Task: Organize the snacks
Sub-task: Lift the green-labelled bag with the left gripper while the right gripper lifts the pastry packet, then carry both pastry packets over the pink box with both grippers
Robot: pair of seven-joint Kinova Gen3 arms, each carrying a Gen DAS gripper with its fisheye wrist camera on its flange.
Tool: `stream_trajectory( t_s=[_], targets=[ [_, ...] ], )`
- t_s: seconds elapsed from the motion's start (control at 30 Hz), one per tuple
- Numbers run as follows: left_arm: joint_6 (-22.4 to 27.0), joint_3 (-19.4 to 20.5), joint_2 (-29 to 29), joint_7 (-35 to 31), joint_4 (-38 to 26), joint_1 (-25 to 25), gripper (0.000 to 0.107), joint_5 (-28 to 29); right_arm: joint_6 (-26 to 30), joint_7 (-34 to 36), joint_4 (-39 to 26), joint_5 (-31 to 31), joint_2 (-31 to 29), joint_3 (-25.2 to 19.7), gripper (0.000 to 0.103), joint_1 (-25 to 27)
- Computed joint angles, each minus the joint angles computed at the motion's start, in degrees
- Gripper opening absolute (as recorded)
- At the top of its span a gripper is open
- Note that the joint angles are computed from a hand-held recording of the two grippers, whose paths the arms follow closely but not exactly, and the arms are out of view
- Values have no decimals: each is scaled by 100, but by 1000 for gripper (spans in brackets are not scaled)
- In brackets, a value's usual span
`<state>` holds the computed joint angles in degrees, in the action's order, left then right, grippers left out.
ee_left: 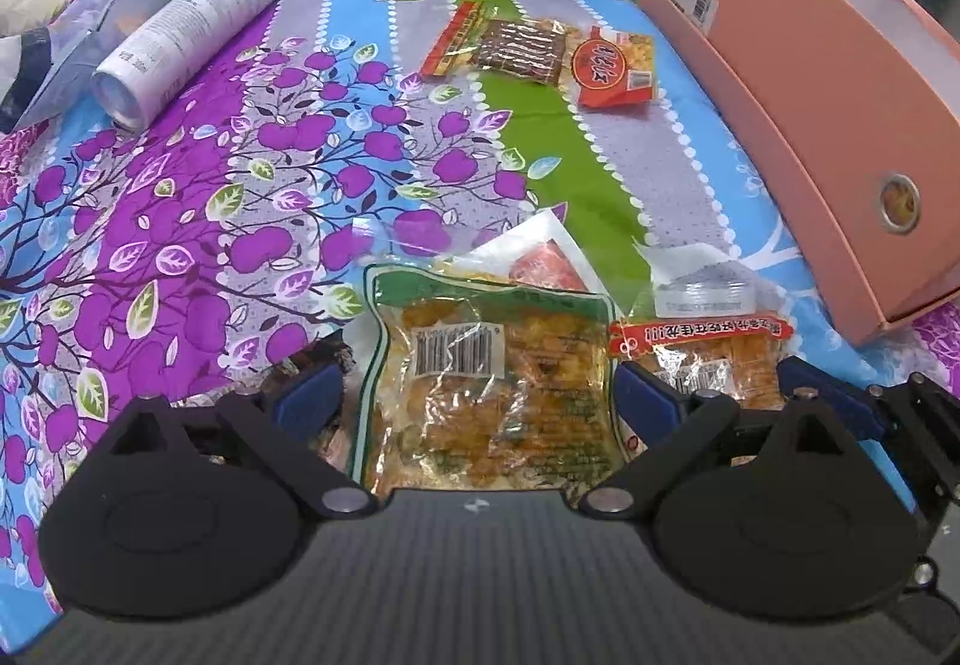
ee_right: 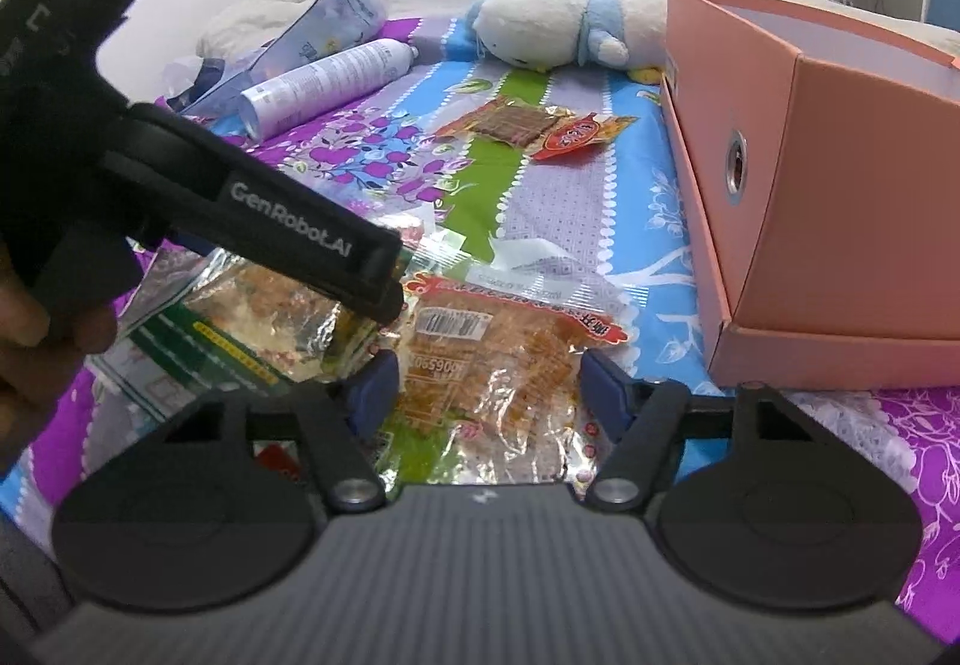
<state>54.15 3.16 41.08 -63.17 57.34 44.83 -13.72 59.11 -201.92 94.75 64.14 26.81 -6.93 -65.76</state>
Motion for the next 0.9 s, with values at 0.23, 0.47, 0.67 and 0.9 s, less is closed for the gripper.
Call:
stream_trajectory(
  t_s=[0.23, 0.47, 0.67, 0.9],
  targets=[
    [-185, -61, -159, 185, 227, 33, 74, -98, 360, 426, -216, -97, 54, -12, 32, -49],
    [-359, -36, -320, 340, 418, -37, 62, -63, 429, 417, -196, -201, -58, -3, 22, -29],
    [-602, -51, -602, 547, 699, -8, 60, -145, 586, 206, -126, -155, -209, -41, 19, -51],
    [-915, 7, -1006, 796, 934, -35, 60, -196, 810, 43, -112, -9, -447, -178, 19, -34]
  ],
)
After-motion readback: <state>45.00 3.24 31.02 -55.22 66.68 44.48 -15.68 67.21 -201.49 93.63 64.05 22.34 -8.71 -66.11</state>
